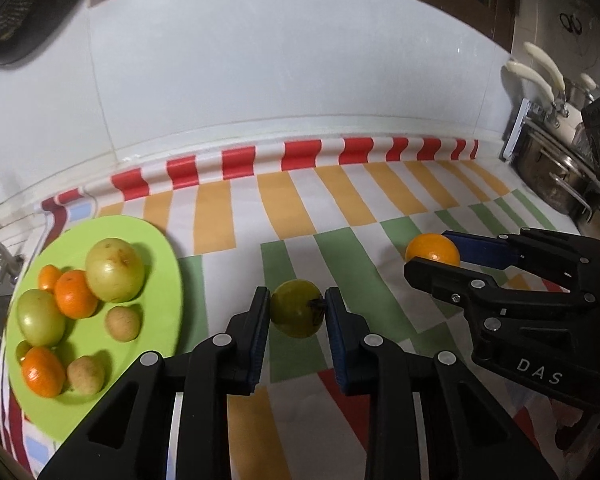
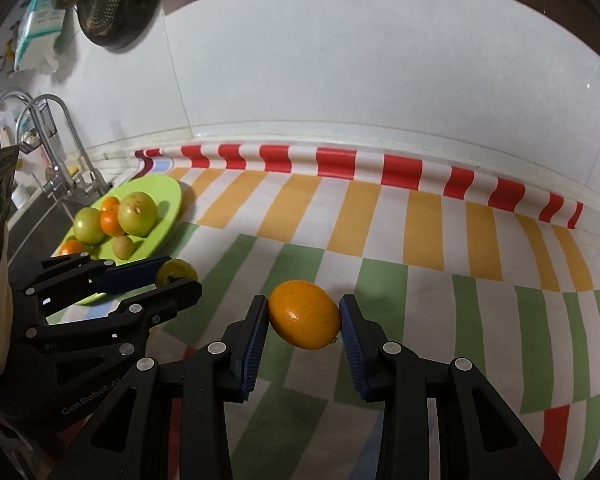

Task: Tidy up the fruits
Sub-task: 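Carry the small green fruit in the left tool while the right tool carries the orange to the plate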

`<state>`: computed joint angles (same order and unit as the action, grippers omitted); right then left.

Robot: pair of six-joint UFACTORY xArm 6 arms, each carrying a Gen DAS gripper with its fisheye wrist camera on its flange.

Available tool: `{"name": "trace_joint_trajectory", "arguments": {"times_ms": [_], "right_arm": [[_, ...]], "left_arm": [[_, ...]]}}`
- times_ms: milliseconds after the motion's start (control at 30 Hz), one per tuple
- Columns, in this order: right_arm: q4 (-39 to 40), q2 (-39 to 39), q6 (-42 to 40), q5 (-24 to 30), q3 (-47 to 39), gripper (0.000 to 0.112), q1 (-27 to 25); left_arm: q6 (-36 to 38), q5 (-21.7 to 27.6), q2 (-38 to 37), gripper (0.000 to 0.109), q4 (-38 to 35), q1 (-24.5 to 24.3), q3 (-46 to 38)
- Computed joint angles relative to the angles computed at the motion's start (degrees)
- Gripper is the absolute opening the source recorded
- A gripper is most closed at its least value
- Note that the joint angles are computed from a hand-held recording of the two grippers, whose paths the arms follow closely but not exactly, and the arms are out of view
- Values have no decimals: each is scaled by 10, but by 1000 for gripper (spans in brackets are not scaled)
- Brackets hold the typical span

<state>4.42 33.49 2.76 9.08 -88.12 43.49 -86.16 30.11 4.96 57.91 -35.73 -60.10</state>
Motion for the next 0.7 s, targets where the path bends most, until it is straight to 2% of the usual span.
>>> {"name": "trace_joint_trajectory", "arguments": {"times_ms": [400,700], "right_arm": [[-115,-75,119,-44,83,38,15],[-301,-122,295,-60,120,38,22]], "left_arm": [[-47,65,-97,28,26,-52,58],[-70,118,-168,28,28,-90,105]]}}
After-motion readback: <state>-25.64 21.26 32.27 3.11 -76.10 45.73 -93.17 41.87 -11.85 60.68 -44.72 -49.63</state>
